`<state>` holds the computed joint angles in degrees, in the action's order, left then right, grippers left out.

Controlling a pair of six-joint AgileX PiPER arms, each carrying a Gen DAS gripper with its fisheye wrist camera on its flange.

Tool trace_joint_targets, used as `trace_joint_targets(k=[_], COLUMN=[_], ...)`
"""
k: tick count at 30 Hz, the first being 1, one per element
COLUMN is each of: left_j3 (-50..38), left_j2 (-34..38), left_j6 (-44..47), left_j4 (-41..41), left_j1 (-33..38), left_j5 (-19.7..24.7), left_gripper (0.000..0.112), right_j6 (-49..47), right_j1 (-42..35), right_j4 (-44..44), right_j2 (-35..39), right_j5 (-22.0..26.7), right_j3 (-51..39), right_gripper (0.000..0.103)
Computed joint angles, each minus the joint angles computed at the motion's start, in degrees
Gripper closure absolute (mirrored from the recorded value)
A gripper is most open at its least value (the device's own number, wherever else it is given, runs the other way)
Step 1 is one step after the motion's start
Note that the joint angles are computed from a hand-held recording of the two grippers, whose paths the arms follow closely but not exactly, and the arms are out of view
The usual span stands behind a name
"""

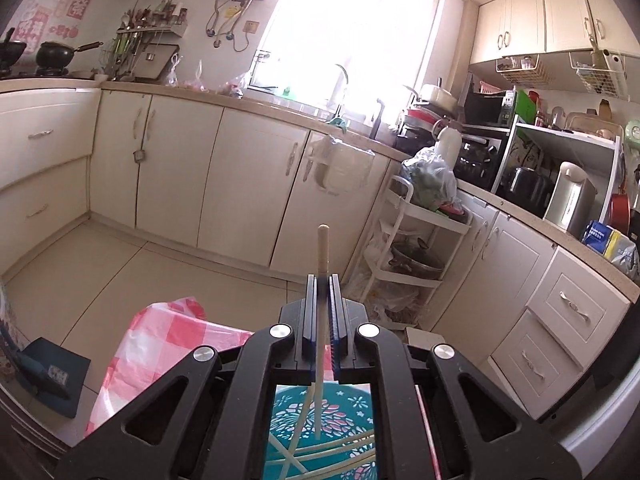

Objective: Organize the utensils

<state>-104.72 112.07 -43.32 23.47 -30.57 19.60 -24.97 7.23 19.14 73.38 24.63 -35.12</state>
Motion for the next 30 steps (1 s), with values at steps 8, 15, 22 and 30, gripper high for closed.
trace_joint_targets(k=[8, 15, 22, 30], left_j3=[1.44, 17.64, 38.12, 38.47], left_j2=[0.27, -11.22, -22.87, -21.22], left_j6=[14.67, 2.87, -20.51, -15.42], left_j4=[-9.92, 4.42, 23.36, 17.15], left_j1=[-0.35, -0.54, 3.48, 6.61], left_j5=[6.04, 6.94, 2.16, 3.88], left_gripper=[0.107, 0.044, 0.027, 0.026], right_j6=[-1.08, -16.14, -2.69, -5.17], right_j1=[-0.47, -9.4, -1.89, -3.84], right_j4=[1.24, 17.0, 2.74, 6.36], right_j2=[0.15, 1.24, -0.91, -0.94], right_j5=[0.57, 7.62, 1.58, 2.11], right_j3=[-0.3, -1.52, 0.19, 0.28], right_gripper=[0.078, 0.078, 0.078, 0.078])
